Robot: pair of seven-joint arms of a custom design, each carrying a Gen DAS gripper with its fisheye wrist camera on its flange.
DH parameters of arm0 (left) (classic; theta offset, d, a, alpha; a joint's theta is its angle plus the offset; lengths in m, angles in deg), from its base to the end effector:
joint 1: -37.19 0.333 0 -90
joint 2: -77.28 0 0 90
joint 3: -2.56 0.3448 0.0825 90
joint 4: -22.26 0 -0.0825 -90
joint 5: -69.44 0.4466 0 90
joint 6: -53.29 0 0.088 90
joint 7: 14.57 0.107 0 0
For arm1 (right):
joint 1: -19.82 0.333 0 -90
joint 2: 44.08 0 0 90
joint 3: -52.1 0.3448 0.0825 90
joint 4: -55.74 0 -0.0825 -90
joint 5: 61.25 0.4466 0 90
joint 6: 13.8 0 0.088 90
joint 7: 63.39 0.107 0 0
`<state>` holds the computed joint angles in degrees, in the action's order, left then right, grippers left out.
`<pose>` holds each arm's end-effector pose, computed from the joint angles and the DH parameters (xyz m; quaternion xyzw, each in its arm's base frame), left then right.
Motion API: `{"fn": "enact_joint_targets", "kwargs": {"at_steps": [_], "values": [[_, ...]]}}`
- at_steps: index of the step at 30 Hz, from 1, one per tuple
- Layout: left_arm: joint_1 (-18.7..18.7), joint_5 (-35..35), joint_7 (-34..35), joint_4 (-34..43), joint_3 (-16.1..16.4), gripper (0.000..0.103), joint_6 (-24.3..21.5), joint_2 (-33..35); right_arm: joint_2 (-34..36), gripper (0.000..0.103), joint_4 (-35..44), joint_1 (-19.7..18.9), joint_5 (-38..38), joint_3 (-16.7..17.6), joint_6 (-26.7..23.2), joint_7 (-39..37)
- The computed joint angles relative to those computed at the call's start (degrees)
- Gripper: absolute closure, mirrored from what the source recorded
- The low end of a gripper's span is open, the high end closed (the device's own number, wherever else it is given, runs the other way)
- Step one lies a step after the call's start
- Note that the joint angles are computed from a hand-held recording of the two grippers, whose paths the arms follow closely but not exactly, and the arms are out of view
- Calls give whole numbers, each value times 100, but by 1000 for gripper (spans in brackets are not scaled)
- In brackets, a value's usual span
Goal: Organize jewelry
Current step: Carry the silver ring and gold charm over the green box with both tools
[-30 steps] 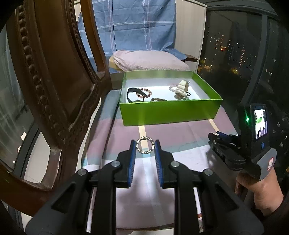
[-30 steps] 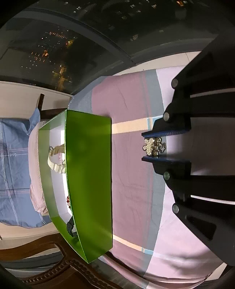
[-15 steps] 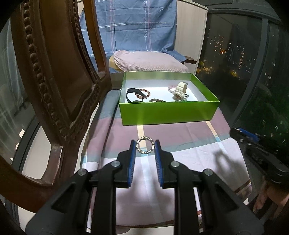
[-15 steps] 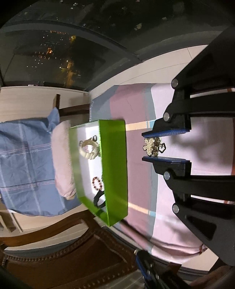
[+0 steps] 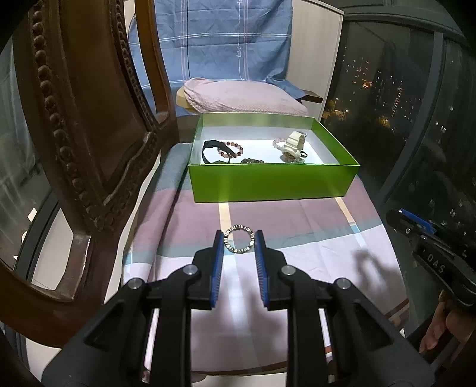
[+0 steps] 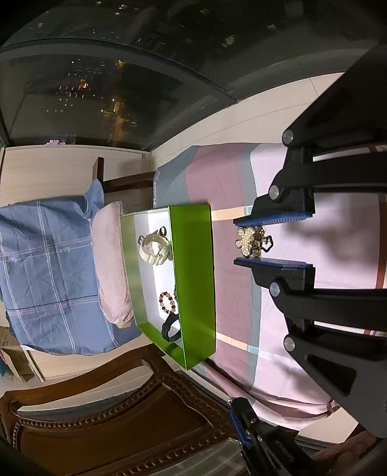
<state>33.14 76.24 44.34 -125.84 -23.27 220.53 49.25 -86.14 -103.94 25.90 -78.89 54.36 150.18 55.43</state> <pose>0.4121 -0.2570 0.4899 -0.6088 0.6882 -0.3235 0.2260 0.3947 0.0750 0.4972 -0.6156 0.6777 -0.2713 0.2969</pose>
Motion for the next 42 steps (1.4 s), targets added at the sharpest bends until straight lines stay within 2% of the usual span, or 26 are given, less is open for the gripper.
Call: {"fn": "enact_joint_targets", "kwargs": {"at_steps": [18, 23, 27, 31, 36, 39, 42], "values": [[-54, -26, 58, 62, 80, 82, -10, 110, 115, 82, 39, 105, 88, -72, 49, -112], [301, 148, -175, 276, -106, 82, 134, 275, 315, 82, 190, 147, 119, -134, 282, -224], [570, 385, -382, 595, -245, 82, 197, 473, 660, 82, 508, -54, 4, 5, 578, -222], [718, 602, -548, 951, -260, 82, 214, 736, 1132, 82, 969, -89, 12, -37, 712, -228], [1056, 1399, -994, 1681, -426, 82, 130, 1405, 1921, 82, 1742, -193, -65, -13, 795, -216], [1126, 1968, -1314, 2145, -422, 82, 20, 1893, 2376, 82, 2158, -225, -100, -24, 789, -172], [994, 2223, -1345, 2458, -254, 82, -32, 2320, 2763, 82, 2433, -59, 89, -214, 819, -284]]}}
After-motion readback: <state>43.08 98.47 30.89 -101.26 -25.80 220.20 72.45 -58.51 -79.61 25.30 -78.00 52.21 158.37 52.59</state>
